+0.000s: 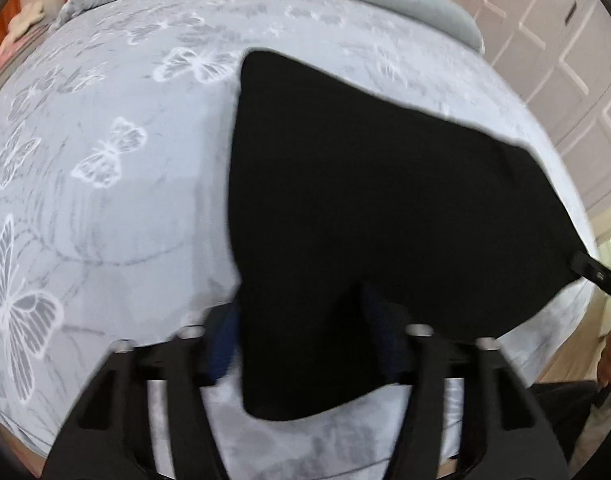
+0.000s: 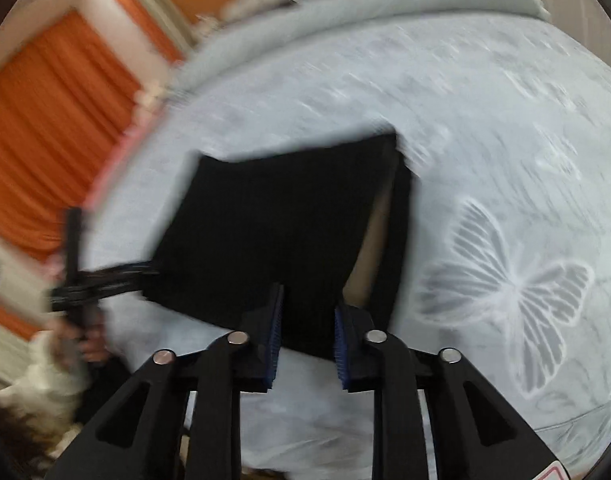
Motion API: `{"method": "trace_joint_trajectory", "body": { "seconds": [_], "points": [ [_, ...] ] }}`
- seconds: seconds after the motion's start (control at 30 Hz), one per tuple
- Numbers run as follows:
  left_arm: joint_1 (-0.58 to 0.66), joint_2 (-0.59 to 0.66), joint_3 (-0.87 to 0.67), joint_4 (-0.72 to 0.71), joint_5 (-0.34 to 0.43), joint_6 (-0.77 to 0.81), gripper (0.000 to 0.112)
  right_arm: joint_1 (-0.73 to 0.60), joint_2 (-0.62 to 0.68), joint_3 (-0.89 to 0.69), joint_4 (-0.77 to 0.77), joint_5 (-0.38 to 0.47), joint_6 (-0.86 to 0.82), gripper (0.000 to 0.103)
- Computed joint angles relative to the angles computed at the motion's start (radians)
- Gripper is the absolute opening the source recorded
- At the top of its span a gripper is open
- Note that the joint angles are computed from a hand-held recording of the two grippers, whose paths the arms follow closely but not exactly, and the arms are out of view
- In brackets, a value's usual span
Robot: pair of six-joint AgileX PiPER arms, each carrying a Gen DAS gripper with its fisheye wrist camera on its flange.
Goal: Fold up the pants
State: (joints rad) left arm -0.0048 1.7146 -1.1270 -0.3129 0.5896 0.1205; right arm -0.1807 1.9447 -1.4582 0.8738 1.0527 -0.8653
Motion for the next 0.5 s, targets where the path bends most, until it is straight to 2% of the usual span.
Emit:
{"method": "trace_joint_trajectory", "body": {
  "seconds": [0.03, 0.07, 0.1, 0.13, 0.17, 0.2, 0.23, 0.27, 0.3, 0.33, 0.37, 0.43, 0.5],
  "points": [
    [0.018, -0.025, 0.013, -0.035, -0.002, 0.035, 0.034, -0.011, -0.023, 0.008, 0.019, 0.019, -0.006, 0.01],
    [0.033, -0.05, 0.029, -0.038, -0.011, 0.043, 0.034, -0.016, -0.043, 0.019, -0.002, -0.002, 0.008, 0.013],
    [0.035, -0.054, 0.034, -0.002, -0.018, 0.013, 0.036, -0.002, -0.045, 0.036, -0.062, -0.063, 0.035, 0.016],
    [0.04, -0.047, 0.03, 0.015, -0.016, 0.001, 0.042, 0.023, -0.015, 0.035, -0.162, -0.132, 0.1, 0.027],
    [0.062, -0.041, 0.033, -0.007, -0.007, 0.016, 0.049, 0.036, 0.008, 0.028, -0.226, -0.16, 0.182, 0.031],
    [0.083, -0.046, 0.042, -0.051, -0.002, 0.044, 0.051, 0.03, 0.024, 0.009, -0.25, -0.149, 0.223, 0.031],
    [0.098, -0.061, 0.049, -0.083, 0.005, 0.062, 0.053, 0.021, 0.02, 0.005, -0.234, -0.129, 0.225, 0.035],
    [0.109, -0.084, 0.065, -0.104, 0.001, 0.083, 0.06, 0.013, -0.018, 0.04, -0.203, -0.149, 0.186, 0.045],
    [0.113, -0.121, 0.092, -0.106, -0.019, 0.098, 0.074, 0.008, -0.067, 0.105, -0.164, -0.207, 0.113, 0.052],
    [0.113, -0.154, 0.121, -0.1, -0.039, 0.1, 0.081, 0.01, -0.112, 0.165, -0.138, -0.265, 0.06, 0.065],
    [0.12, -0.177, 0.146, -0.118, -0.052, 0.127, 0.087, 0.021, -0.159, 0.233, -0.13, -0.327, 0.021, 0.067],
    [0.108, -0.227, 0.211, -0.133, -0.072, 0.178, 0.088, 0.062, -0.21, 0.335, -0.166, -0.424, 0.002, 0.067],
    [0.04, -0.251, 0.283, 0.0, -0.119, 0.093, 0.088, 0.121, -0.2, 0.353, -0.306, -0.486, 0.11, 0.067]
  ]
}}
